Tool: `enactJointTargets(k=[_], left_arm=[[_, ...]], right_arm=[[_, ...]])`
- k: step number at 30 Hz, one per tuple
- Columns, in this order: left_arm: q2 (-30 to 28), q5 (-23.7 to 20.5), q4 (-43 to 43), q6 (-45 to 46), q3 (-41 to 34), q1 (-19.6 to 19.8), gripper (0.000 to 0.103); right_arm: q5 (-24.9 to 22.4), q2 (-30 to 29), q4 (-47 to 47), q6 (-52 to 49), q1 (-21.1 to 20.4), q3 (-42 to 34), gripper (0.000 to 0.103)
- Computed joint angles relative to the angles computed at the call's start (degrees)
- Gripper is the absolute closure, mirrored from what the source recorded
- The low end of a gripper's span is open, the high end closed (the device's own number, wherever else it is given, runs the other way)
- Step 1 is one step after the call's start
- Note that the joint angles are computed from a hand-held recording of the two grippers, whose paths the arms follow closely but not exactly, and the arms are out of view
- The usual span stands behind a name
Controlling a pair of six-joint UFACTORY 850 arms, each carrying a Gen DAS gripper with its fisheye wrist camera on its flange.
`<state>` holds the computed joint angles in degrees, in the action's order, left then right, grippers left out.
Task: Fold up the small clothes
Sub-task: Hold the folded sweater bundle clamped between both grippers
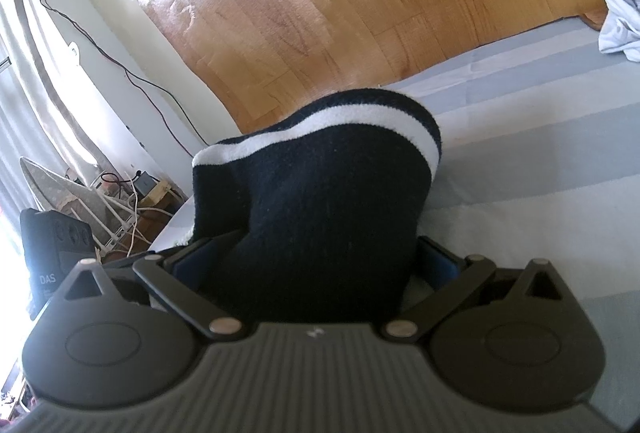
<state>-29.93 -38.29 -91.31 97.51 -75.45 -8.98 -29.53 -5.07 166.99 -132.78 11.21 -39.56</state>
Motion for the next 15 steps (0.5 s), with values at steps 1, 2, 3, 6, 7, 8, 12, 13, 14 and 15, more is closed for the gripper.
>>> enactJointTargets(k=[1,2,3,6,7,8,12,13,14,15], left_arm=[[-0.1,-0.1,0.1,-0.1,-0.1,0.0,0.0],[-0.1,-0.3,0.2,-0.3,-0.2,0.1,0.0],[-0.3,-0.5,0.5,-0.6,-0.4,0.2,0.0],[-0.5,-0.9,0.5,-0.8,-0.5,0.3,0.0],[-0.5,-0.9,0.5,-0.8,-0.5,0.3,0.0],[-0.5,-1.0,0.5,-0.8,-0.5,0.3,0.0],[-0.5,-1.5,0.5,-1.1,-0.6,0.5,0.0],[-0.6,-1.6,0.4,-1.1,-0.5,0.5,0.0],[-0.6,-1.7,0.4,-1.1,-0.5,0.6,0.0],[-0.6,-1.8,0.3,-1.0,-0.5,0.6,0.0]], right_arm=[[0.0,0.0,0.0,0.0,0.0,0.0,0.0],[-0.1,0.0,0.1,-0.1,0.0,0.0,0.0],[-0.2,0.0,0.1,-0.1,0.0,0.1,0.0],[-0.4,0.0,0.0,-0.1,-0.1,0.1,0.0],[-0.4,0.0,0.0,-0.1,-0.1,0.1,0.0],[-0.4,0.0,0.0,-0.1,-0.1,0.1,0.0],[-0.6,0.0,0.2,-0.1,0.0,0.2,0.0],[-0.7,0.0,0.0,0.1,-0.1,0.3,0.0],[-0.9,0.0,-0.2,0.3,-0.1,0.3,0.0],[-1.1,0.1,-0.5,0.6,-0.3,0.4,0.0]])
